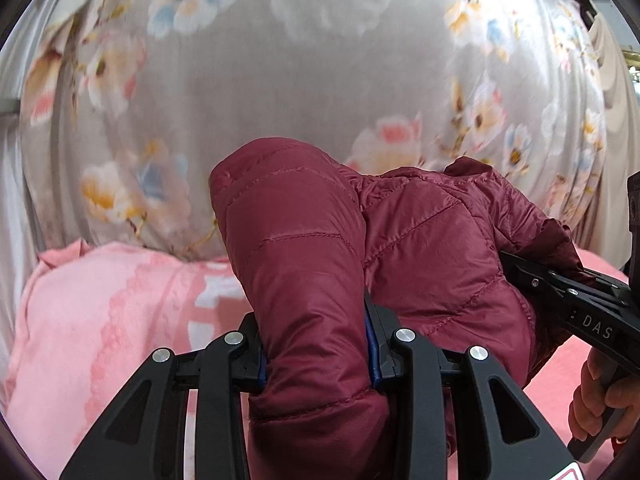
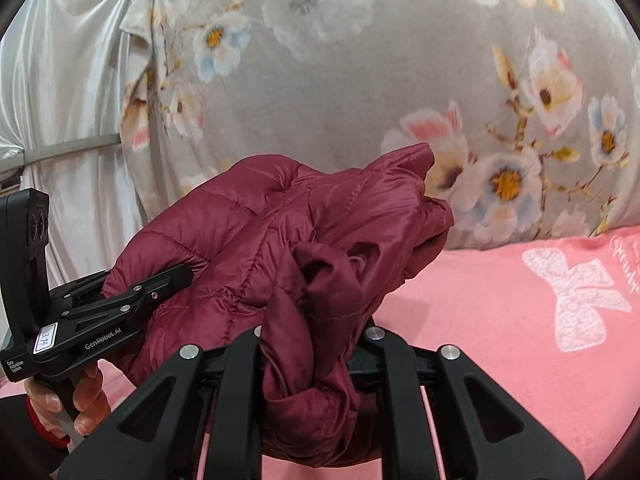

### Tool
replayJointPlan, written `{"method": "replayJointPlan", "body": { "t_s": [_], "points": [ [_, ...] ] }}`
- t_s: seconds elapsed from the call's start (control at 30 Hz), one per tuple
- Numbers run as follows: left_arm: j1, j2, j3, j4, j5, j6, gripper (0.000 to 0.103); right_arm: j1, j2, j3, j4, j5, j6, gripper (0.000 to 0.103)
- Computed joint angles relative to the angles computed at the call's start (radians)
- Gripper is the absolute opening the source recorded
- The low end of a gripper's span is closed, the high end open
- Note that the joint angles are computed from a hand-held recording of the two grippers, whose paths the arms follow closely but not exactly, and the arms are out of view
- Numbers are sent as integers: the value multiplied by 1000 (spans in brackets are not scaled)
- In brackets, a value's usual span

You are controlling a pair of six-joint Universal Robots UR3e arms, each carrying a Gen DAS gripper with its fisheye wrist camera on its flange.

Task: Fold large clothes
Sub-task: 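Lift the bundle end with both grippers and fold it over onto itself, then open both grippers and release the folded bundle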

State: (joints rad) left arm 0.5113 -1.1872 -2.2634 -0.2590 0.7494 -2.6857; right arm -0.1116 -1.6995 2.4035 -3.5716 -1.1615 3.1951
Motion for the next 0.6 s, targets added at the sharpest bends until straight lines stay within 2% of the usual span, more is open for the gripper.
{"method": "replayJointPlan", "body": {
  "t_s": [0.17, 0.37, 0.43, 0.53, 0.6],
  "points": [
    [-82, -234, -16, 200, 111, -18, 31, 45, 244, -59, -95, -36, 2, 12],
    [-142, -412, -3, 258, 230, 9, 34, 61, 378, -105, -29, -52, -18, 14],
    [-127, -404, 10, 215, 208, 6, 37, 38, 363, -109, 25, -19, -4, 17],
    [-144, -413, 35, 166, 259, -4, 50, 24, 351, -123, 128, -13, 1, 26],
    [-146, -382, 45, 84, 295, -12, 61, -5, 302, -87, 172, 8, -5, 32]
  ]
}}
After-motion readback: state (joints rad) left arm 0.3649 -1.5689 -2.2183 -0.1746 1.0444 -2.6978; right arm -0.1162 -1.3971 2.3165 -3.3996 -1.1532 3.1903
